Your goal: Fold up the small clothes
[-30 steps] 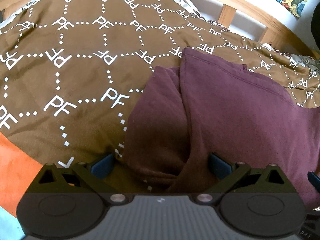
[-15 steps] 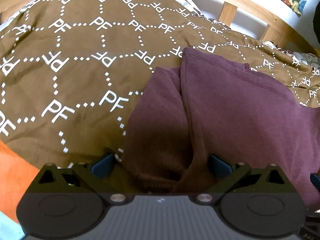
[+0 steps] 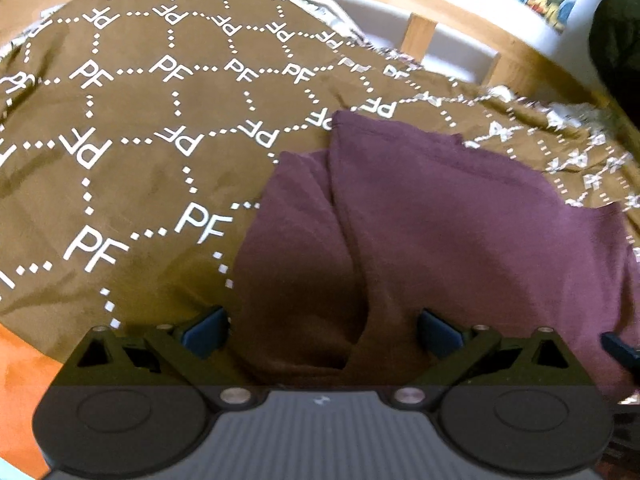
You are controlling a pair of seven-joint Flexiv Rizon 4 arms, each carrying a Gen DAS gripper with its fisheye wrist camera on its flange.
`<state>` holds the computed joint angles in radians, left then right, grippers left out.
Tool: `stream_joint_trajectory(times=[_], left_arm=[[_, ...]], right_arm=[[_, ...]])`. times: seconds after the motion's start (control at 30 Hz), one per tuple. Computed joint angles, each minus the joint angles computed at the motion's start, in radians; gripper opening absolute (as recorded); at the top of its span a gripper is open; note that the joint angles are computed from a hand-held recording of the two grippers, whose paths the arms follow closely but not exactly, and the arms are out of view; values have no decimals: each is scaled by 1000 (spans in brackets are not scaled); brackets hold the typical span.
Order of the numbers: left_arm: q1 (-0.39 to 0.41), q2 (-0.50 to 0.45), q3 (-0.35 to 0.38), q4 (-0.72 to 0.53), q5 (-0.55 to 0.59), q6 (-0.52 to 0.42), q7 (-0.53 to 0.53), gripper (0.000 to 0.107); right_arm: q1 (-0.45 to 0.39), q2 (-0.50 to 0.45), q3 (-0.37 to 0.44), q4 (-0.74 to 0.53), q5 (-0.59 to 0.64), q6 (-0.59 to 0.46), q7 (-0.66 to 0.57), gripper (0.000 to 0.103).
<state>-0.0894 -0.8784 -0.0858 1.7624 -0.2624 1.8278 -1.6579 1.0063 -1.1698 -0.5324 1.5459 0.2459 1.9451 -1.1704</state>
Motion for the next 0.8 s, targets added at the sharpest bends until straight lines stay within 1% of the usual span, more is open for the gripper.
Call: stream_joint_trajectory(times=[0.07,0.17,0.2,0.27,0.3,0.33,0.37,0.43,0.47,0.5,0.53,0.57,0.63,0.67,0.7,0.73,0.8], left_arm=[[63,-2,-70,16,34,32,-2,102],[161,-20,-175,17,83,54,-18,102],[174,-26,-187,11,87,56,-28,102],[176,-25,-186,-1,79,34,-44,101],[179,-24,-189,-5,83,24,-45,98],[170,-21,-178,-12,81,9,-43,93],[141,-12,-144,-21,68,-17,-40,92],[50,5,-36,-41,26,-81,-38,82],[18,9,2,-48,11,-101,-40,81],[4,10,17,-51,3,-111,-41,77],[3,13,16,-49,-3,-116,-43,70],[3,17,13,-47,-9,-119,-47,66],[-28,21,44,-52,-33,-125,-71,49],[-32,22,44,-52,-35,-120,-76,41],[-45,24,53,-52,-35,-110,-80,31],[-81,25,90,-58,-38,-105,-86,25],[-171,22,187,-77,-43,-103,-90,21]], right_arm=[[0,0,0,0,0,0,0,103],[0,0,0,0,0,0,-1,103],[0,0,0,0,1,0,-1,103],[0,0,0,0,1,0,-1,103],[0,0,0,0,1,0,-1,103],[0,0,0,0,1,0,-1,103],[0,0,0,0,1,0,-1,103],[0,0,0,0,1,0,-1,103],[0,0,0,0,1,-1,-1,102],[0,0,0,-1,0,-1,-1,102],[0,0,0,0,1,-1,0,102],[0,0,0,0,1,-1,0,103],[0,1,-1,0,0,-2,0,103],[-2,3,2,2,-2,1,-2,103],[-9,9,11,6,-6,8,-4,102],[-17,16,23,10,-7,19,-7,102],[-21,26,33,21,9,54,-18,103]])
